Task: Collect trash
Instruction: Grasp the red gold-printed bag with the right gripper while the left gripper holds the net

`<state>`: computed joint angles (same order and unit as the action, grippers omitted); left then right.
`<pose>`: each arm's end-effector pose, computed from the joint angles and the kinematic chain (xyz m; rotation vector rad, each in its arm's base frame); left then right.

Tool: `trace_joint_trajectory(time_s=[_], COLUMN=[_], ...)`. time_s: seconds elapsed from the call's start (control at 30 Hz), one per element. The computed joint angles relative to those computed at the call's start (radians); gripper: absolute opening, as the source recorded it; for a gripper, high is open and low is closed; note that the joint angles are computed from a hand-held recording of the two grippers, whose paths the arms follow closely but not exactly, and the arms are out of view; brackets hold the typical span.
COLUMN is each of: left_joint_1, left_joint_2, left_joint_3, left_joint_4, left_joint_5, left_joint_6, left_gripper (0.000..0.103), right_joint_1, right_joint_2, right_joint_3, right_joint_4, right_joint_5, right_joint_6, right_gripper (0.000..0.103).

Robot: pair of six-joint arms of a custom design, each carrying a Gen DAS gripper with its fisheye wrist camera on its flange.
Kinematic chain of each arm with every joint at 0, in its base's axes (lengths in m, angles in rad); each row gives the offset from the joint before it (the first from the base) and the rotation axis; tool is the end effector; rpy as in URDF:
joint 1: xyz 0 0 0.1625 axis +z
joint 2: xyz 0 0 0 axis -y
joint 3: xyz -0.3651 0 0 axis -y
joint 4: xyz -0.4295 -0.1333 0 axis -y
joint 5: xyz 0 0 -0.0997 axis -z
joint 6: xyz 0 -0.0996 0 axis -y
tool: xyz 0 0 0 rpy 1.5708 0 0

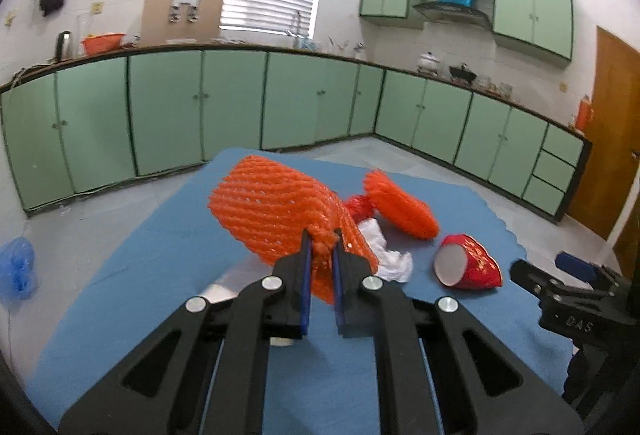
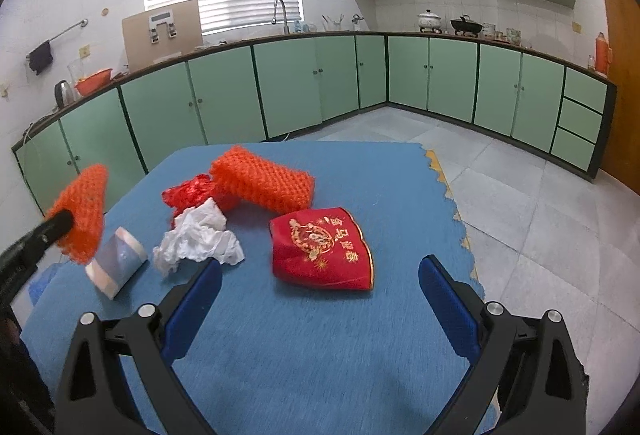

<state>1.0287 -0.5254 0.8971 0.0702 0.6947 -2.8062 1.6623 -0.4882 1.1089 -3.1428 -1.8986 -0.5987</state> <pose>-0.1974 -0.7345 0.0722 0.3165 2.0877 -1.3728 0.1745 -0.7939 0.1104 0.6152 -2.3115 1.0895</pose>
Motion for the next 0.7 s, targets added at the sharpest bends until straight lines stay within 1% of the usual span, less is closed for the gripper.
trace_joint_trajectory(time_s=[0.07, 0.1, 0.2, 0.3, 0.37, 0.47, 0.5, 0.57, 0.6, 0.7], left_joint_1=[0.010, 0.013, 0.026, 0.035, 0.042, 0.049, 0.049, 0.053, 0.055, 0.056], left_joint_2=[0.071, 0.088, 0.181, 0.240, 0.295, 0.356, 0.358, 0.384, 0.409, 0.450], left_joint_3=[-0.104, -0.131, -0.274, -0.371, -0.466, -0.575, -0.579, -0.626, -0.674, -0.749], left_joint_4=[0.074, 0.095, 0.188, 0.256, 0.318, 0.388, 0.392, 0.422, 0.452, 0.497], left_joint_5=[0.013, 0.016, 0.023, 0.021, 0.017, 0.013, 0.012, 0.013, 0.015, 0.017], left_joint_6=[-0.021, -0.025, -0.040, -0.056, -0.069, -0.086, -0.089, -0.097, -0.105, -0.117], left_gripper=[0.007, 0.007, 0.007, 0.007, 0.007, 0.008, 0.008, 0.008, 0.008, 0.008], right_joint_1=[-0.001, -0.001, -0.004, -0.010, -0.013, -0.013, -0.013, -0.014, -0.014, -0.016], right_joint_2=[0.022, 0.036, 0.075, 0.105, 0.130, 0.159, 0.173, 0.196, 0.204, 0.247], right_joint_3=[-0.038, -0.061, -0.124, -0.177, -0.219, -0.268, -0.294, -0.339, -0.356, -0.446], right_joint_4=[0.028, 0.042, 0.083, 0.130, 0.165, 0.213, 0.240, 0.285, 0.302, 0.393], right_joint_5=[-0.009, -0.013, -0.029, -0.041, -0.053, -0.069, -0.076, -0.084, -0.087, -0.107], right_joint_6=[0.001, 0.001, 0.005, 0.021, 0.031, 0.039, 0.043, 0.056, 0.063, 0.094], right_gripper=[0.097, 0.097, 0.097, 0.097, 0.097, 0.097, 0.097, 0.097, 0.097, 0.097])
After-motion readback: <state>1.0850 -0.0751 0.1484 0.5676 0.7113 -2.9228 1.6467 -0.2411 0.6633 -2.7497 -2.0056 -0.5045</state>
